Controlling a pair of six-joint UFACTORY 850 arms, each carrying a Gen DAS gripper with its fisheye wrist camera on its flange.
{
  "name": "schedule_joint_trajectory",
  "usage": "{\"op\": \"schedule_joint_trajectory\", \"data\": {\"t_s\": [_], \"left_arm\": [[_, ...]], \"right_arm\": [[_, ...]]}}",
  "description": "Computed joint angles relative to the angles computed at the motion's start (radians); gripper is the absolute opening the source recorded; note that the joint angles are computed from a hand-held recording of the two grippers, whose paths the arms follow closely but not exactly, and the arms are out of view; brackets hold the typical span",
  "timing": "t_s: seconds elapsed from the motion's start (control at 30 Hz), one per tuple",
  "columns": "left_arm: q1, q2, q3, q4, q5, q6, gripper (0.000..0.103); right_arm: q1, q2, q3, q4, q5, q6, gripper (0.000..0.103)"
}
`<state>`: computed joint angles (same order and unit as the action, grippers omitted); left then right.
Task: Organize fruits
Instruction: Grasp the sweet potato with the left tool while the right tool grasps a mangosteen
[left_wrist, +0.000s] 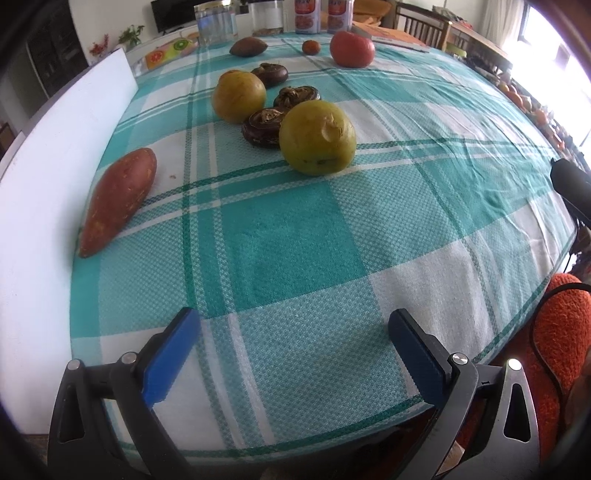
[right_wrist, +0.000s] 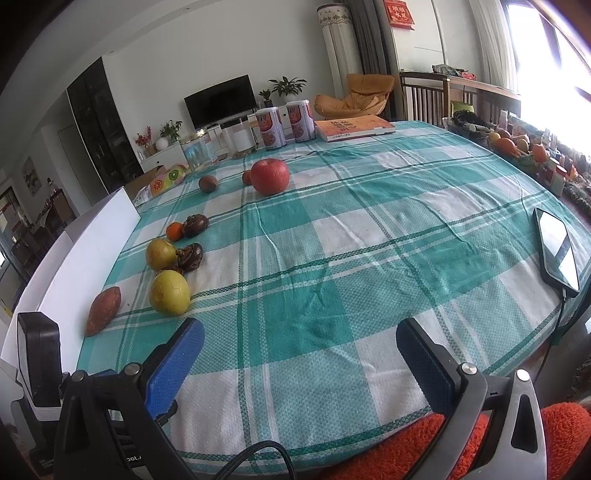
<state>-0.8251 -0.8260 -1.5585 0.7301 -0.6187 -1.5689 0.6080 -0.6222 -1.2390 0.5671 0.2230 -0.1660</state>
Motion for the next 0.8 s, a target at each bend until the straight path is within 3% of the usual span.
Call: {"op": "schedule_joint_trajectory", "data": {"t_s": [0.1,0.2,0.27,0.37,0.47,0.67,0.73,0.8], "left_arm": [[0.003,0.062,0.048,0.168,-0.04,-0.096,0.101],[0.041,0.12,0.079,0.211,-0.043,-0.013,0.102],[0.085,0.139,0.085,0.13,-0.002,0.102,0.102],[0.156,0.136,0.077,-0.12,0.092,0.35,0.101],[0.191,0.108,0.064,-0.281,0.112,0.471,0.101],[0.189,0.071,0.036,-0.197,0.031,0.382,0.099],[0.185,0.067,0.029,-0.176,0.004,0.368,0.095],[0.188,0.082,0.042,-0.166,0.011,0.353,0.085]], "right_arm": [[0.0,0.0,0.001,-0.013,0.001,0.018,0.103],[-0.005,-0.001,0.001,-0.069,-0.002,0.078,0.103],[-0.007,-0.002,0.001,-0.094,-0.007,0.104,0.103],[-0.007,0.0,0.004,-0.107,0.002,0.115,0.103],[-0.007,0.006,0.015,-0.128,0.02,0.137,0.103],[-0.011,0.011,0.024,-0.179,0.026,0.192,0.103],[-0.012,0.01,0.024,-0.196,0.021,0.21,0.103],[-0.012,0.01,0.024,-0.201,0.02,0.216,0.103]]}}
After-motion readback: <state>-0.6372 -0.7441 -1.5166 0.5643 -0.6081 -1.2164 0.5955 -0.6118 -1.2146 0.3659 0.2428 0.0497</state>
